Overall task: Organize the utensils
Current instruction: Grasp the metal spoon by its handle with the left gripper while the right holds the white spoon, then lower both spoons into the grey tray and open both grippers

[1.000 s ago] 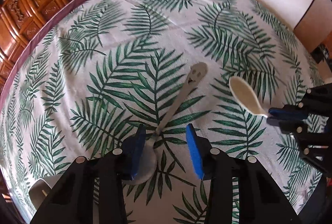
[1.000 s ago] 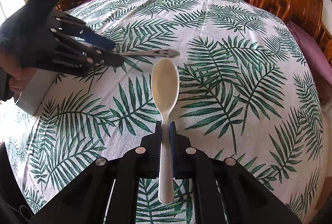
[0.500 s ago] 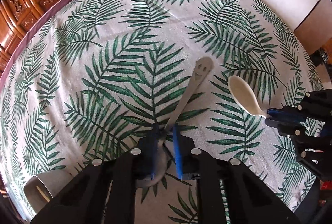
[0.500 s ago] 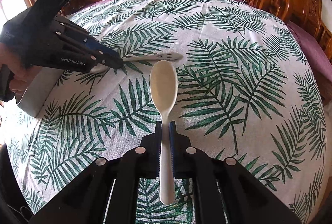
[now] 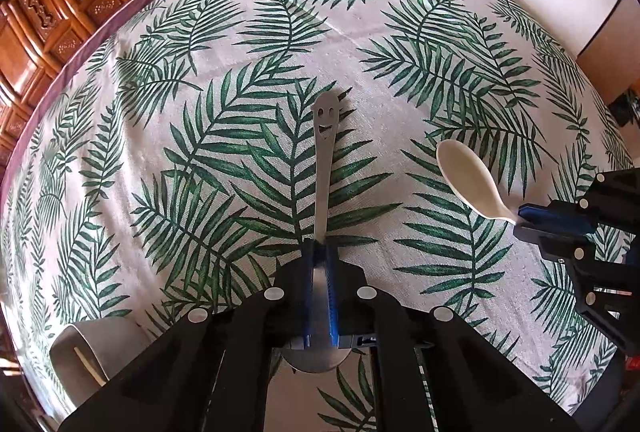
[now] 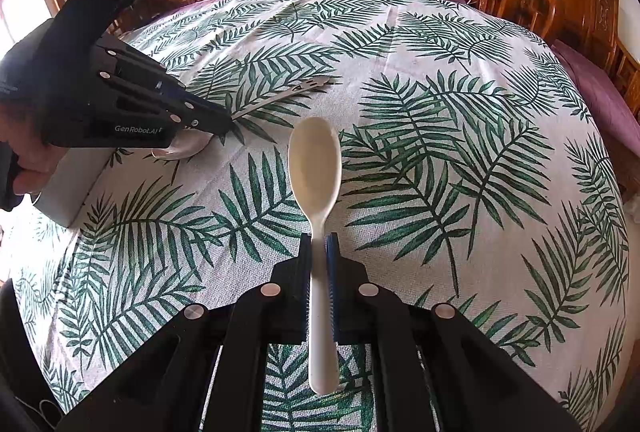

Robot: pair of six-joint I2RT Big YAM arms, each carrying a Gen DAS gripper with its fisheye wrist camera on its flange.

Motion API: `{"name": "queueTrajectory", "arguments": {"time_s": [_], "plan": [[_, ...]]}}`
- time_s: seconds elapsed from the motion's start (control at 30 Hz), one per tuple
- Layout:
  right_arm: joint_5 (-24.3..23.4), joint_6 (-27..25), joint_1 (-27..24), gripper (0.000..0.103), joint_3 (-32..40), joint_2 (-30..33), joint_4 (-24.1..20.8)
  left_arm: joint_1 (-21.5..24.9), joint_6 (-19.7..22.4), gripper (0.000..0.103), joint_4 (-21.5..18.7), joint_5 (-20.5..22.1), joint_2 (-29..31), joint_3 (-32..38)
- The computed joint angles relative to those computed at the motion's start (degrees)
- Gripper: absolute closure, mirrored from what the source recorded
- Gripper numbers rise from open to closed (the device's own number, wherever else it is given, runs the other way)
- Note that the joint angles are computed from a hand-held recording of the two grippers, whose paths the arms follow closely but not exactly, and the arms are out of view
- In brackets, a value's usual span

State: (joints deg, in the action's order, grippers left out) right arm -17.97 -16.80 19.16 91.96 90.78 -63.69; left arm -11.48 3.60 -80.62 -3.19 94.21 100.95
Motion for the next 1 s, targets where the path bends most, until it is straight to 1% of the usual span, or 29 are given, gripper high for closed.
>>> {"name": "queueTrajectory", "arguments": {"time_s": [0.17, 0.37, 0.57, 0.7, 0.77, 1.0], "plan": [[1.5, 0.6, 0.4, 0.094, 0.0, -0.3, -0.2, -0.2, -1.2, 0.098, 1.9, -0.1, -2.5, -2.3], [2.3, 2.2, 1.2, 0.094, 0.8, -1.1, -0.4, 1.0, -1.8, 0.098, 3.2, 1.3, -6.1, -3.3], [3.1, 3.5, 4.2, 0.094, 4.2, -1.3, -1.5, 2.8, -2.2, 0.098, 3.5, 2.5, -10.0, -3.5], [3.9, 4.6, 7.2, 0.094, 6.8, -0.9, -2.4, 5.2, -2.0, 0.098, 3.3, 3.3, -13.6, -4.6], [4.4, 5.2, 8.7, 0.094, 7.9, -0.6, -2.6, 6.9, -1.4, 0.098, 3.3, 3.2, -15.7, -5.4], [5.9, 7.6, 14.0, 0.094, 10.5, 0.2, -3.0, 13.1, 0.3, 0.098, 3.2, 5.0, -21.8, -9.2]]}}
